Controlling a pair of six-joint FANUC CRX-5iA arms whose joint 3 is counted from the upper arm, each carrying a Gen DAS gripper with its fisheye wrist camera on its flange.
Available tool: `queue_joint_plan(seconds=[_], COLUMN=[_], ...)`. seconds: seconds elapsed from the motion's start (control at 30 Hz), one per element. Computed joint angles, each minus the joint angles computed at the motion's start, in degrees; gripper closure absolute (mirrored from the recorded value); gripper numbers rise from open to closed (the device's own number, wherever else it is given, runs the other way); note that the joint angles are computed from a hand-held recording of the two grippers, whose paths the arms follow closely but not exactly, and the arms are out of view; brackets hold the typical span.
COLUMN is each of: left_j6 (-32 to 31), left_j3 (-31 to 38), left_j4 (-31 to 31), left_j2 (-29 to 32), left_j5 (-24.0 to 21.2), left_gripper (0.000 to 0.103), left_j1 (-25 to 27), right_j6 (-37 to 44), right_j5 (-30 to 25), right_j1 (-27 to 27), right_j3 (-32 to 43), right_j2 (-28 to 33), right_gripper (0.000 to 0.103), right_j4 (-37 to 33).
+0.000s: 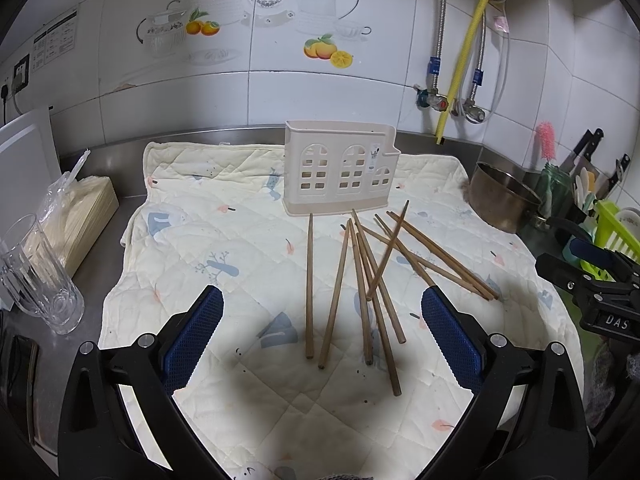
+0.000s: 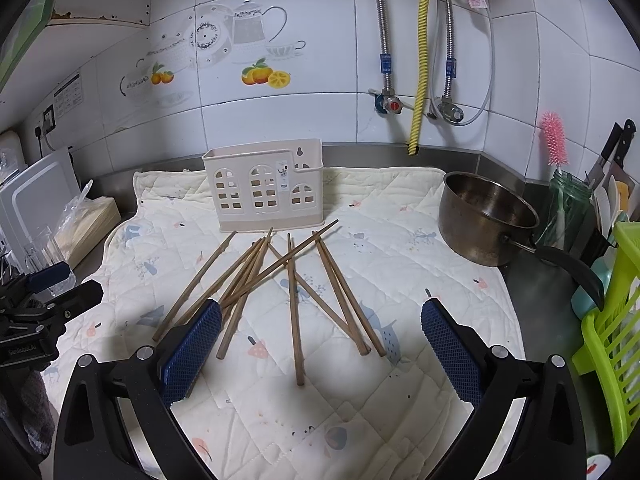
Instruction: Organize utensils
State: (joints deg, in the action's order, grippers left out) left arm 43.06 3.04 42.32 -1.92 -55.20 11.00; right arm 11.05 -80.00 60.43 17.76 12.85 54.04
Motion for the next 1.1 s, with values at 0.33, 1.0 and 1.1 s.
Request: queue_joint_plan(seconds=[0.33,1.0,1.1], left_j6=[0.37,0.81,0.89], left_j3=[0.06,0.34,0.39], left_j4=[-0.37,-0.84,-1.05], left_j2=[0.11,0.37,0.49], left_j5=[-0.15,-0.29,-0.21], left_gripper=[0.005,0.005,0.005], left_j1=[0.09,-0.20,-0.34], right_j6=[0.07,-0.37,-0.19], right_j5=[0.09,0.43,0.48], right_j1=[0.03,-0.07,-0.19], right_j3=[-0.12,-0.56,-0.48], right_j2=[-0.13,-0.38,-0.33], right_gripper=[0.006,0.006,0.006], right_j4=[-0.07,-0.17,-0.39])
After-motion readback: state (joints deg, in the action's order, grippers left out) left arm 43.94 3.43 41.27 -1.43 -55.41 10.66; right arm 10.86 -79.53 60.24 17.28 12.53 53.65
